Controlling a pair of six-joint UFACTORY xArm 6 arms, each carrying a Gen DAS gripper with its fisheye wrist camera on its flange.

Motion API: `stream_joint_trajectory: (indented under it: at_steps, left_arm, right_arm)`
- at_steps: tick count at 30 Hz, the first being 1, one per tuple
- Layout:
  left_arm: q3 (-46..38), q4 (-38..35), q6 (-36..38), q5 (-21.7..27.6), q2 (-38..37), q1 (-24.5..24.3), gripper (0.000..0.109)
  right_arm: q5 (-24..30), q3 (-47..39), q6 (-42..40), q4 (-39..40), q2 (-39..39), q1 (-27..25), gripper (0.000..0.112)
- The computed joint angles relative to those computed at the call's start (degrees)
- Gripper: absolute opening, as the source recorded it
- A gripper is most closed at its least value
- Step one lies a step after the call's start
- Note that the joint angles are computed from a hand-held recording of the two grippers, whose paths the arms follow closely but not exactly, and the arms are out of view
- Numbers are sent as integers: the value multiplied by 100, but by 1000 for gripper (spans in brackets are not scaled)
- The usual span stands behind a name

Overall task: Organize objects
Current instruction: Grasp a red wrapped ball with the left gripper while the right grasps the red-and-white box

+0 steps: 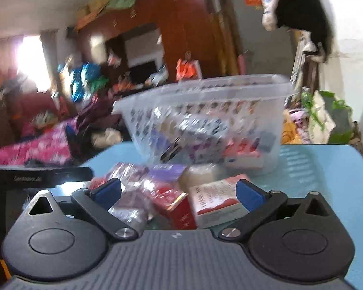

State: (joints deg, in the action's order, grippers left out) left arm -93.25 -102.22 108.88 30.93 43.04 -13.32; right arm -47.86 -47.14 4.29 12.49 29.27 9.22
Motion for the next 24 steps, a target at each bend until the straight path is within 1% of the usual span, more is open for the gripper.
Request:
stream_joint_trajectory:
  at_steps: [1, 2, 3, 4, 5, 6, 7, 8, 9, 11, 14, 17, 18, 19, 20, 21, 23, 24]
  left_arm:
    - [-9, 74, -8, 46, 25, 15, 93]
    - [-29, 133, -9, 14, 47, -4, 93]
    - [-37, 197, -10, -87, 65, -40, 93]
    - [46, 169, 80, -192, 29, -73, 93]
    - [50, 117, 119, -242, 27, -90, 93]
    - [82, 5, 203, -265, 5, -98, 92]
    - [77, -63, 242, -314, 6, -112, 92]
    - [61, -81, 263, -389, 15, -137, 90]
    - [40, 13, 196, -464, 29, -164, 89]
    - [38, 50, 188, -494, 26, -186, 85]
    - [67, -173, 387, -616, 0, -220, 85]
    - [-4, 71, 283, -743, 43, -298, 84]
    - [-21, 134, 253, -770, 54, -314, 82]
    - [-44, 202, 214, -816, 74, -335, 69]
    - [-57, 336, 145, -812, 90, -342, 48]
    - [-77, 454, 85, -900, 115, -377, 49]
    - [-34, 196, 398, -917, 77, -385, 49]
    - [14, 57, 572, -811, 43, -358, 49]
  right_arm:
    - [146, -51, -138, 96, -24, 25, 98]
    - [139, -48, -219, 190, -5, 103, 92]
    - [155, -74, -291, 244, 2, 115, 89]
    - [99, -76, -333, 332, 41, 146, 89]
    - [90, -62, -269, 299, 39, 119, 86]
    - [96, -48, -116, 127, 51, 59, 79]
    - [114, -27, 70, -116, 45, -25, 76]
    - [113, 0, 283, -412, 37, -130, 70]
    - [121, 3, 359, -531, 39, -170, 67]
    - [177, -27, 349, -600, 46, -188, 62]
    - [366, -65, 81, -457, 14, -94, 53]
    - [385, -82, -177, -207, 18, 13, 52]
    - [379, -69, -184, -208, 13, 14, 52]
    - [359, -59, -149, -253, 11, -4, 51]
    - [305, -44, -85, -299, 19, -27, 51]
    - [234, -24, -24, -326, 28, -46, 51]
    - [101, 11, 50, -325, 46, -63, 51]
    - [-1, 24, 66, -304, 65, -58, 51]
